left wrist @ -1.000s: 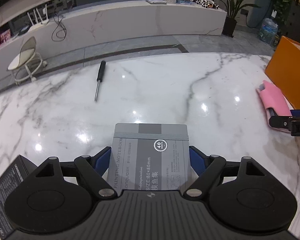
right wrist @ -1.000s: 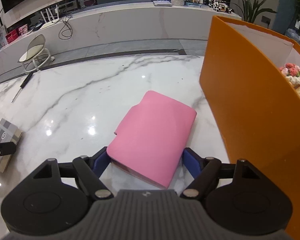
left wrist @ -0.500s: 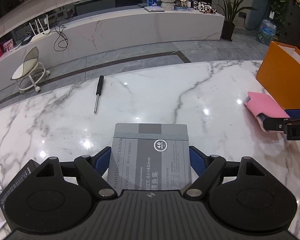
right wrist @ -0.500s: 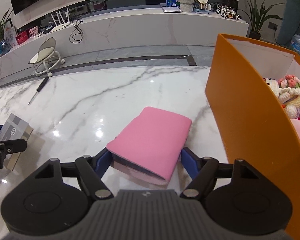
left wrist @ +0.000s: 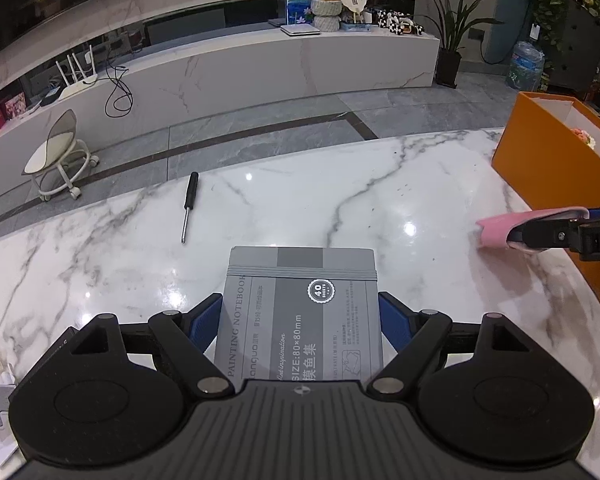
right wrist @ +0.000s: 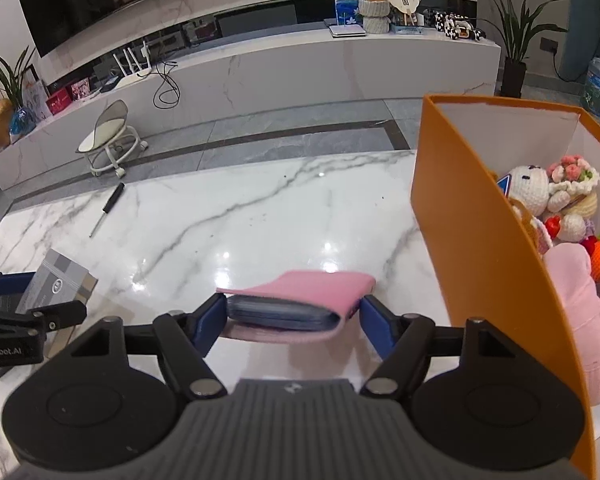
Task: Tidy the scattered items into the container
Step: 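Lift the grey notebook and pink wallet and carry both over the box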
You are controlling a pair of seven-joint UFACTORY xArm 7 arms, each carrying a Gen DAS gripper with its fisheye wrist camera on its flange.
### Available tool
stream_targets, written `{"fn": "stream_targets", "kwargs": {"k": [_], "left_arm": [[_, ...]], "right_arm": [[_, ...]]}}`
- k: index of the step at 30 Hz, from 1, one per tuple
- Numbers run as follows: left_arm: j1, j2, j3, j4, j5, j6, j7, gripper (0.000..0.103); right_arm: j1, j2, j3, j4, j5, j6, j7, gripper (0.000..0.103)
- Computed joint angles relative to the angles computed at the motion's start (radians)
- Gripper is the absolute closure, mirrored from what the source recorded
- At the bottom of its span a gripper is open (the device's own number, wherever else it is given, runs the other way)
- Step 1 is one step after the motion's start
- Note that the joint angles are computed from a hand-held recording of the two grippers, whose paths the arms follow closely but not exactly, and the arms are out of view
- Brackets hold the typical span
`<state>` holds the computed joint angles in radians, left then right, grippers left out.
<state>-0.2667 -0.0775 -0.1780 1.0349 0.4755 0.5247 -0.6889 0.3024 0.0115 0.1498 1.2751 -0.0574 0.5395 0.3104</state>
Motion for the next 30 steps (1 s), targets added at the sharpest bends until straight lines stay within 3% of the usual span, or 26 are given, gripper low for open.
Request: {"fn": "stream_targets", "kwargs": {"k": [17,30], "left_arm": [[-0.038,-0.002,-0.031,0.071,0.036,0.053,-0.039,0.008],[-0.098,0.074,-0.036,0.208,0.071,0.101,-0.049,0.008]], "right_arm": [[-0.018,-0.081,-0.008,-0.015,0.09,-0.04,-0.053,0.03],[-0.039,-0.138,-0.024,-0.022,0.152,-0.061,-0.074,0.03]]}}
